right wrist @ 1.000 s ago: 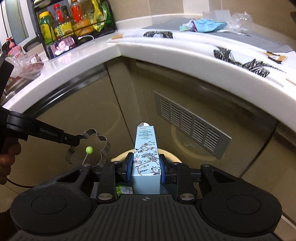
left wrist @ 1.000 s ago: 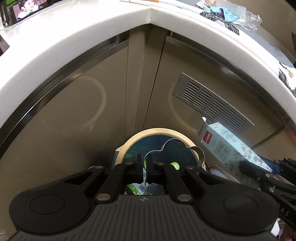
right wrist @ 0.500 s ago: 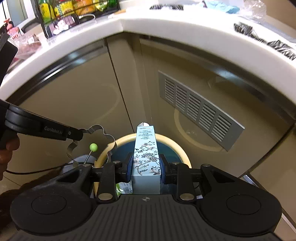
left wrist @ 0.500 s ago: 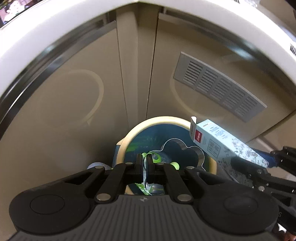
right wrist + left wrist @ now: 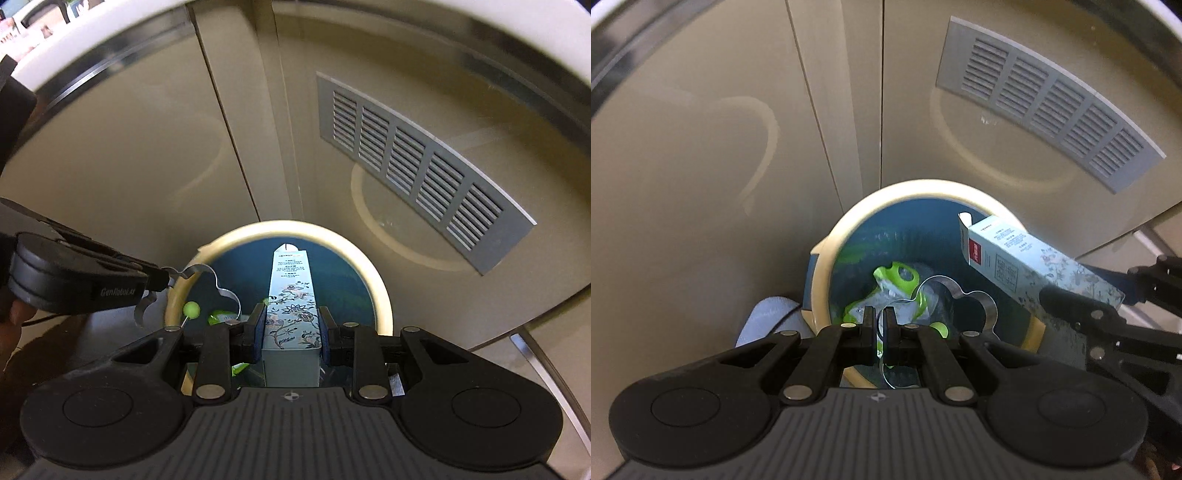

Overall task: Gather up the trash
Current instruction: 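Carry the cookie cutter and blue box with both tools down to the bin, then open both tools to drop the cutter and box into the bin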

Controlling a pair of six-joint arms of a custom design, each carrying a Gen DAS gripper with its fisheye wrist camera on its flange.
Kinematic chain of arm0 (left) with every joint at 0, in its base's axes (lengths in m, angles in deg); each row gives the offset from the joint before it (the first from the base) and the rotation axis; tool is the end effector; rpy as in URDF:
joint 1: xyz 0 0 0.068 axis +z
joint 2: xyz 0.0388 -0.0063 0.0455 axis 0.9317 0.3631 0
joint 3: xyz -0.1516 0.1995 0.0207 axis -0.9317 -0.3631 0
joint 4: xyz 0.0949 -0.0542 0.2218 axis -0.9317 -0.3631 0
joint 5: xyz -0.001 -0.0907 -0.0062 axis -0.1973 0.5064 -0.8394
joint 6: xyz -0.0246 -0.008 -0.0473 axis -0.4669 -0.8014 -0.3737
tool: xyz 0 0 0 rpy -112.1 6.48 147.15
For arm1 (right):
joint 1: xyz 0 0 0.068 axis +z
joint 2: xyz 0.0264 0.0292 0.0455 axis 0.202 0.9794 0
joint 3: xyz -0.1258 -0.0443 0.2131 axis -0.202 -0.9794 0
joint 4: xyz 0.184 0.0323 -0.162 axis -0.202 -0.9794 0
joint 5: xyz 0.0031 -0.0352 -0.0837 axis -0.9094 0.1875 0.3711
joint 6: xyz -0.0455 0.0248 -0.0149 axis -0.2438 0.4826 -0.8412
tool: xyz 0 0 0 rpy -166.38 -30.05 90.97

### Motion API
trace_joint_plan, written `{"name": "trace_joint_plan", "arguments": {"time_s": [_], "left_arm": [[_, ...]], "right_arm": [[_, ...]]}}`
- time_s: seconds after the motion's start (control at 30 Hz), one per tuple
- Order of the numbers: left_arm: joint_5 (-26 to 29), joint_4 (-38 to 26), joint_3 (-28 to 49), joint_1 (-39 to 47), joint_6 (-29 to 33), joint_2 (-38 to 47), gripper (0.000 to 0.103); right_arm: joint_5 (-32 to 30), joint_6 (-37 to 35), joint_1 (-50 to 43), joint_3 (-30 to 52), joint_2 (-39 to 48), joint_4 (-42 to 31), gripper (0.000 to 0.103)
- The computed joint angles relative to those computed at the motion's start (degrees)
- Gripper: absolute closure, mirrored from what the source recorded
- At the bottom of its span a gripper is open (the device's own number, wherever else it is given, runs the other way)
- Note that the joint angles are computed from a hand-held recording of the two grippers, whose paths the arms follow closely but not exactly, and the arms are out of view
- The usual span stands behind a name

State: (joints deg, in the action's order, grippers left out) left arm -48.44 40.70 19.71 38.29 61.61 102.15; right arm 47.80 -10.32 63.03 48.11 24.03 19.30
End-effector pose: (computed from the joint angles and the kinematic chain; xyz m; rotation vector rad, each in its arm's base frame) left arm 0.3032 -0.1767 0.1840 0.8387 2.7481 -0.0431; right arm 0.1769 0.1996 0.1783 0.2611 2.5918 0.1056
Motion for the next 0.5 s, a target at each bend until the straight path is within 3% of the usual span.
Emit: {"name": "trace_joint_plan", "arguments": {"time_s": [0.5], "left_arm": [[-1.5,1.1,4.0,-0.5,0.5,10.1,0.101]], "right_arm": [[-7.5,-4.7,-6.1,2.2,10.1,5.6,0.072]]}}
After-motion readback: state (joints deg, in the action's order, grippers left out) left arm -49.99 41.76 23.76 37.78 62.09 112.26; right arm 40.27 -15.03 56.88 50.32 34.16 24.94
